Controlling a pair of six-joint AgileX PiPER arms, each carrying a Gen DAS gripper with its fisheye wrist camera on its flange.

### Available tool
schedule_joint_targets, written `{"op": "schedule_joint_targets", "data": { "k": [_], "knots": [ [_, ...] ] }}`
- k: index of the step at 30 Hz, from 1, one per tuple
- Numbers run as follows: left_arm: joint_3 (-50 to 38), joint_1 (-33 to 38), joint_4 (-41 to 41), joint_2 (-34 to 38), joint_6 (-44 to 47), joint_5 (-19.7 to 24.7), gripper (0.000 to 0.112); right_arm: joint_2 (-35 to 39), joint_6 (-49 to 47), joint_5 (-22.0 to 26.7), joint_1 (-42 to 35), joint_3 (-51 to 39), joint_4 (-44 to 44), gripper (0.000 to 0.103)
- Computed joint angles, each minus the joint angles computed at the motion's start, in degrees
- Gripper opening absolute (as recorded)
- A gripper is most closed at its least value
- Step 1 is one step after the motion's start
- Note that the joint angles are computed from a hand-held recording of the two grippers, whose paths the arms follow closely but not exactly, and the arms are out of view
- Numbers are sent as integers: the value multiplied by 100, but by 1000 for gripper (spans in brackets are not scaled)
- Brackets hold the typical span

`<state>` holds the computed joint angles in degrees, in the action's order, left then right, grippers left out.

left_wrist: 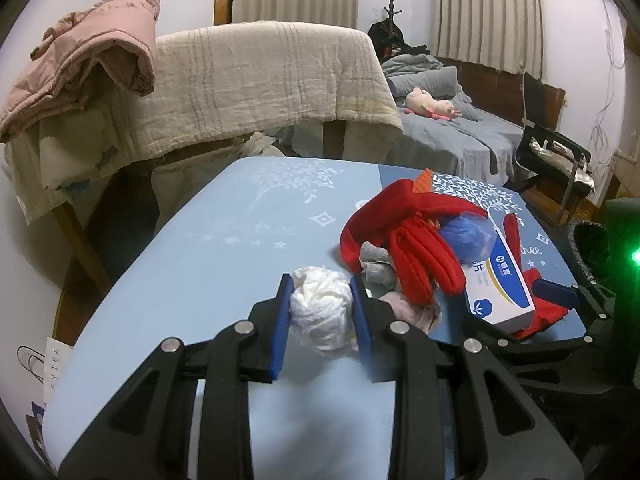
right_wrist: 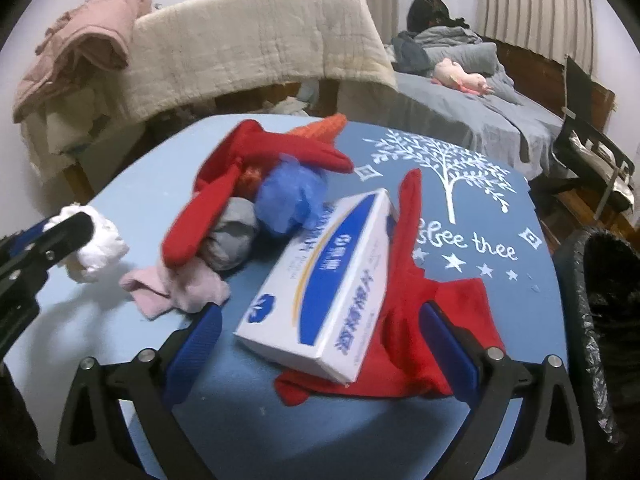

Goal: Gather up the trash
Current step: 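Grasp the white alcohol pads box with the right gripper and lift it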

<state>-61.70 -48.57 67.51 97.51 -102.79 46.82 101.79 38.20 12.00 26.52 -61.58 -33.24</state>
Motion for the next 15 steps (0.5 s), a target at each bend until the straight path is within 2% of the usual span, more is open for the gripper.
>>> {"op": "schedule_joint_targets", "data": {
  "k": [3, 5, 9, 11, 15],
  "knots": [
    [-58, -12, -22, 46, 27, -27, 28, -43, 291, 58, -63, 45, -306, 97],
    [-85, -30, -25, 64, 33, -35, 28, -192, 1124, 91, -93, 207, -1190, 97],
    [-164, -67, -37, 128, 68, -81, 28, -552, 1877, -72, -271, 556, -2049, 97],
    [-210, -102, -35, 177, 60, -82, 28, -683, 1780, -243, -404, 692, -1948, 97],
    [-290, -163, -62, 250, 79, -73, 28, -652, 946, -431, -506, 656, -1207, 94]
  ]
}}
